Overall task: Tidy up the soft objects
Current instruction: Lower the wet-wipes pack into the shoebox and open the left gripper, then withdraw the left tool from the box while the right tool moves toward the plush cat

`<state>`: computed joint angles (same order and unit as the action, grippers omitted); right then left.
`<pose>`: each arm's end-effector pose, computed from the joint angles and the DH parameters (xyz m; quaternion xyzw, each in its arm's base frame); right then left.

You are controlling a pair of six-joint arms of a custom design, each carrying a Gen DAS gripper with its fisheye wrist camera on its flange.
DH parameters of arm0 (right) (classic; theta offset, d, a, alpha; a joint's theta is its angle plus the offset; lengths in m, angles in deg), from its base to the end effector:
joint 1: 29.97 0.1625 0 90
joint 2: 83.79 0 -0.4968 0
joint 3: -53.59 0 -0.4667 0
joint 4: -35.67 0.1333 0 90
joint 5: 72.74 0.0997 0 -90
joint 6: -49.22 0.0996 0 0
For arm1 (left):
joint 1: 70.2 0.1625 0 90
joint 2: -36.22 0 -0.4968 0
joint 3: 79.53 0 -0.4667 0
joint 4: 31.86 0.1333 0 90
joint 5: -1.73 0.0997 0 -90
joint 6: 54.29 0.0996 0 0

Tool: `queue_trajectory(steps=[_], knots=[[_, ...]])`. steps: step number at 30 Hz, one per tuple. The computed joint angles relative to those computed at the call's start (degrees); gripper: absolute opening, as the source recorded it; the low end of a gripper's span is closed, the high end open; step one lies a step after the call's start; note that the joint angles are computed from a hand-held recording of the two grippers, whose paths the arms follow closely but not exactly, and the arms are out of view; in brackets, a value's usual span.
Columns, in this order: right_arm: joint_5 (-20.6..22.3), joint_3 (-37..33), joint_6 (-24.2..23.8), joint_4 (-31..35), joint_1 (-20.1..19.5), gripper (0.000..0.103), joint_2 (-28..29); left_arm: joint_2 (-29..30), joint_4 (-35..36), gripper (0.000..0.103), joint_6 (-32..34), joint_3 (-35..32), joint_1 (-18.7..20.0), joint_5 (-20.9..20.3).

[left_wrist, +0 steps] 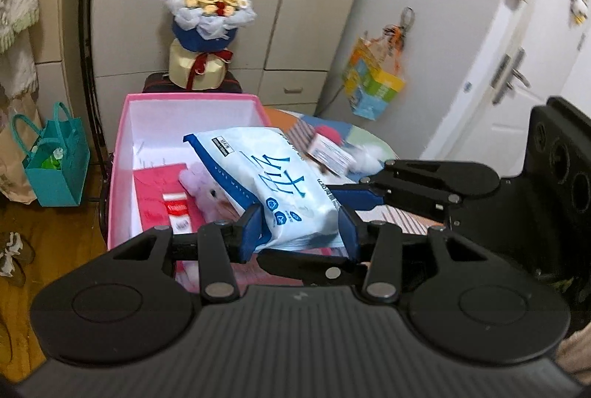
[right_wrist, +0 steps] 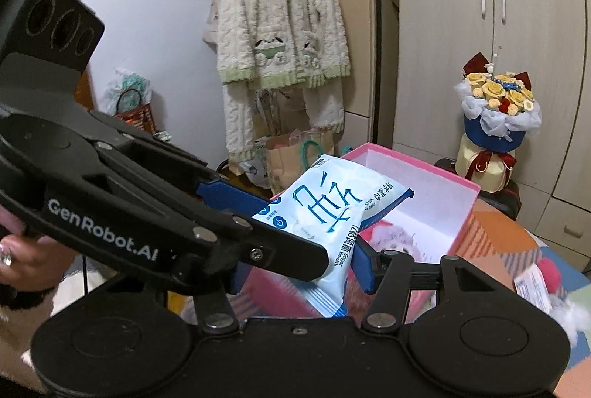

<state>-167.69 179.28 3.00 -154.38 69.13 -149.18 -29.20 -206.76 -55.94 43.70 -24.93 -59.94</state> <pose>0.2146 -0.5512 0.1962 0.4232 -0.8390 0.3091 0.1466 -0.2827 -0.5419 0.1867 0.2928 0.8978 -0.3024 0.1293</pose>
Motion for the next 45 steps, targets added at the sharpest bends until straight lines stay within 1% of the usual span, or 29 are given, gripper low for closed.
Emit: queue_trajectory(steps=[2,5,7,10,13,17,20,21,23,26,28,29,30,33,36,39,42,45], knots=[[0.6,-2.5,0.6,1.4,-0.4,0.061,1.7,1.4,0.2,0.043,-0.2,-2.1,1.6,-0.3],[2.3,-6.3,3.9,5.9,-1.4,0.062,3.2,3.2,0.1,0.043,0.0,-4.8,4.0,-1.4],[2.8,-8.0,4.5,6.9,-1.9,0.062,4.3,4.3,0.5,0.043,-0.3,-6.5,5.6,-2.5],[2.0,-10.1,3.2,7.3,-2.3,0.062,6.1,6.2,0.8,0.043,-1.5,-9.1,7.7,-4.2],[0.3,-13.2,1.7,9.5,-2.5,0.062,8.1,8.1,1.7,0.043,-3.5,-11.5,9.9,-5.9],[-2.9,-17.0,-3.5,13.7,-2.6,0.062,10.2,10.3,2.8,0.043,-6.6,-14.0,12.2,-8.2],[-4.8,-19.2,-5.8,15.6,-2.7,0.062,11.6,11.7,3.6,0.043,-8.6,-15.6,13.3,-8.6],[-5.3,-20.0,-6.0,16.3,-2.7,0.062,12.1,12.2,3.9,0.043,-9.0,-16.2,13.6,-8.7],[-6.4,-21.6,-3.8,18.0,-2.7,0.062,12.9,13.1,4.7,0.043,-9.7,-17.2,14.2,-8.9],[-8.2,-22.4,-3.5,18.1,-2.7,0.062,13.8,14.1,5.5,0.043,-10.2,-18.4,14.9,-9.8],[-9.6,-22.9,-0.8,19.1,-2.6,0.062,14.0,14.6,5.6,0.043,-10.1,-18.8,15.3,-10.0],[-10.2,-23.1,0.7,19.4,-2.5,0.062,14.2,14.8,4.9,0.043,-9.9,-18.7,15.3,-9.9],[-10.6,-23.1,0.9,18.7,-2.5,0.062,14.5,15.0,4.4,0.043,-9.6,-18.8,15.4,-9.7],[-13.1,-22.1,-0.9,14.3,-1.9,0.062,15.4,14.8,2.8,0.044,-8.5,-18.1,14.6,-7.0],[-15.2,-20.7,-2.1,10.9,-1.2,0.063,15.5,13.6,0.0,0.047,-5.2,-16.0,13.2,-3.9],[-14.3,-18.7,-3.1,8.3,-1.0,0.069,14.2,11.8,-2.2,0.051,-2.6,-13.5,11.8,-1.8],[-13.7,-16.7,-3.1,6.3,-0.4,0.07,12.6,9.8,-4.5,0.053,-0.1,-10.6,9.9,1.4],[-13.2,-14.5,-3.7,3.9,0.0,0.07,11.2,7.7,-5.7,0.058,0.8,-8.2,8.3,2.8]])
